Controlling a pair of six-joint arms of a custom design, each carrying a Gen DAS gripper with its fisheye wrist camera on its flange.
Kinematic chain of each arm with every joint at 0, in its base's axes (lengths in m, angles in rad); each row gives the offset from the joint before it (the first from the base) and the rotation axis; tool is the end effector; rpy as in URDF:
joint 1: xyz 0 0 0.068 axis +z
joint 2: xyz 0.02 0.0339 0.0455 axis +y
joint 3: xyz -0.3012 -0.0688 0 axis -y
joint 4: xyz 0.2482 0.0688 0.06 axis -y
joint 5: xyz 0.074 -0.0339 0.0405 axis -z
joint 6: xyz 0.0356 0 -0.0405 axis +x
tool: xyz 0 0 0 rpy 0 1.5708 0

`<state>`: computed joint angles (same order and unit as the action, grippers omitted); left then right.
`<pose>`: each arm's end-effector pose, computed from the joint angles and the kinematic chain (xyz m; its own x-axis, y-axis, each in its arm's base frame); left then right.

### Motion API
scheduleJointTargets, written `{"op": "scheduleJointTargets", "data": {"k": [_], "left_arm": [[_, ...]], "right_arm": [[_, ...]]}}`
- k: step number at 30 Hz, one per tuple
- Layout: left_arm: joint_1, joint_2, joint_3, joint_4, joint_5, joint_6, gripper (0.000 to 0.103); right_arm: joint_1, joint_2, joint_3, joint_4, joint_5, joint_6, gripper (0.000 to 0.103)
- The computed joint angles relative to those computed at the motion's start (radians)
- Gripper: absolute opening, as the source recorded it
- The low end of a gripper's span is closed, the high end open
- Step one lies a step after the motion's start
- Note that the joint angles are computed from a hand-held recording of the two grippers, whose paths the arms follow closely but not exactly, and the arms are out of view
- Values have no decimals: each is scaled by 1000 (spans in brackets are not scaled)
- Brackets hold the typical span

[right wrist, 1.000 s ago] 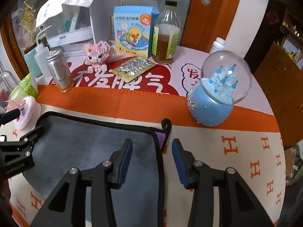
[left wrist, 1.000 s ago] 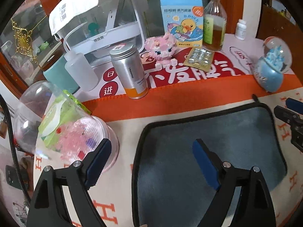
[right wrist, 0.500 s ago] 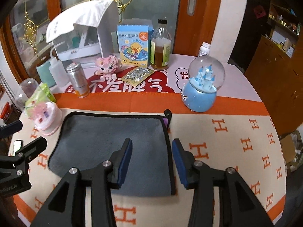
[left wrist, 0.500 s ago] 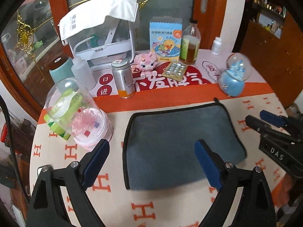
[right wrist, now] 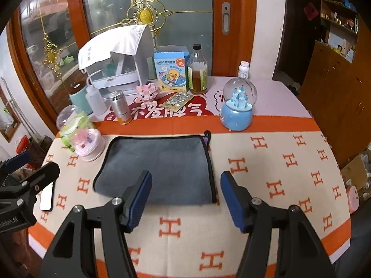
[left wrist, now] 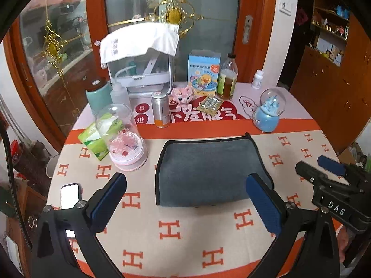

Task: Fold towel

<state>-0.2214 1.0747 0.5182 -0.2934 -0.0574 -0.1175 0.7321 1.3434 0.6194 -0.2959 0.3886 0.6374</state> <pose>0.1872 -0.0400 0.2159 -0.7492 0.0487 -0.6606 0.0951 0.9949 -0.0346 0.1829 0.1462 0.1964 -0.7896 0.0308 -0.6128 -0.0014 0.9986 0.0521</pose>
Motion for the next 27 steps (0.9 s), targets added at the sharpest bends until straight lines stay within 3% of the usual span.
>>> {"op": "scheduleJointTargets", "data": {"k": [10,16,27], "left_arm": [[-230,-234,21,-284,-156,-183,102],[-389,-320,49,-435,-248,-309,102],[-584,-429,89,-659,-331,-513,102]], "right_arm": [[121,-217,-59,-198,17,123,62],[271,-305,-56,-367,86,297,62],[536,-298,-3,-568,195,626,62]]}}
